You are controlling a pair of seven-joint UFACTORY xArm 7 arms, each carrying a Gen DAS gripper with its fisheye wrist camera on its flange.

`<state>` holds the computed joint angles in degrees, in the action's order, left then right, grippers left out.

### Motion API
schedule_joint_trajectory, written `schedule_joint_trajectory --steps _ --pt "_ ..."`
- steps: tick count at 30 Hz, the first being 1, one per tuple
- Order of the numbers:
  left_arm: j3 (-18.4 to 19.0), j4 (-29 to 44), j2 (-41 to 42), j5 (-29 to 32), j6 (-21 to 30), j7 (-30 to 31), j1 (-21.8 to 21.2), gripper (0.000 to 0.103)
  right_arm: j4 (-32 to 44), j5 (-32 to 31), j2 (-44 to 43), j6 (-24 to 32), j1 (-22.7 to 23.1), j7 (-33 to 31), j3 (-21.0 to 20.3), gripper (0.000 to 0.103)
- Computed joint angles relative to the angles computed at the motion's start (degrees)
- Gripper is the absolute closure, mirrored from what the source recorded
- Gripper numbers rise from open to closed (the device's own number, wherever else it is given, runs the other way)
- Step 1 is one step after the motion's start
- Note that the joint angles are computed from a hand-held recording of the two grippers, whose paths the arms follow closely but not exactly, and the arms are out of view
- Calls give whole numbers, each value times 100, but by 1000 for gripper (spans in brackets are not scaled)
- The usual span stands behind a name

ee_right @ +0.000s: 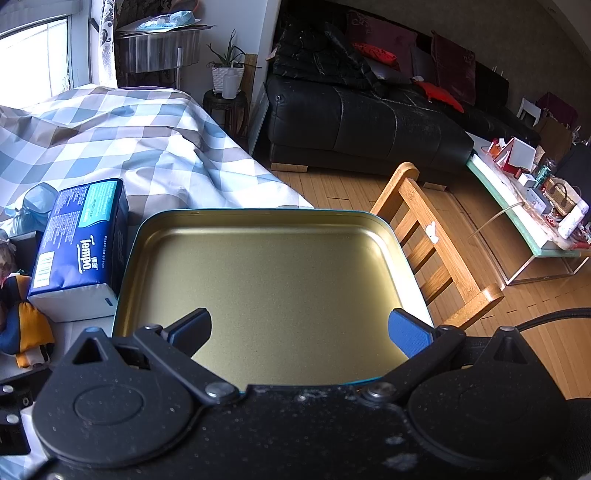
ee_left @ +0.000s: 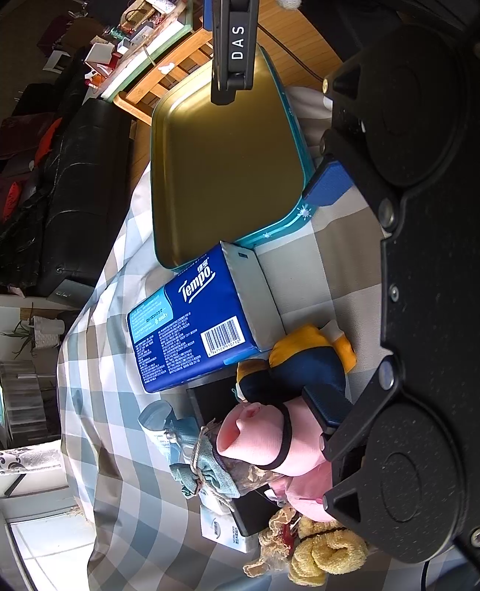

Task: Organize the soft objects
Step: 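Move both tools toward the pile of soft items beside the gold tray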

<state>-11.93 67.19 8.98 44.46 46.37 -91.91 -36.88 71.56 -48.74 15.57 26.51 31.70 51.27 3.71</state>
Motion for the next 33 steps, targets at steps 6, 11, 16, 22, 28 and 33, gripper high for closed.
schedule_joint_trajectory --steps 6,11,16,22,28,33 --pt "0 -4 4 -51 -9 41 10 4 -21 -30 -6 13 25 41 -2 1" --pt "5 -18 -12 -132 -38 129 35 4 0 -21 14 13 11 10 3 1" --pt "0 -18 -16 -163 -40 169 42 4 38 25 34 26 8 -53 -2 1" --pt "-4 -21 -25 -184 -38 190 45 4 20 -62 29 72 46 -42 -6 1" --pt "-3 -19 -21 -177 -36 183 41 4 7 -123 23 97 53 -30 1 1" --pt "-3 -14 -15 -190 -39 167 40 4 33 -127 39 123 61 -29 7 1"
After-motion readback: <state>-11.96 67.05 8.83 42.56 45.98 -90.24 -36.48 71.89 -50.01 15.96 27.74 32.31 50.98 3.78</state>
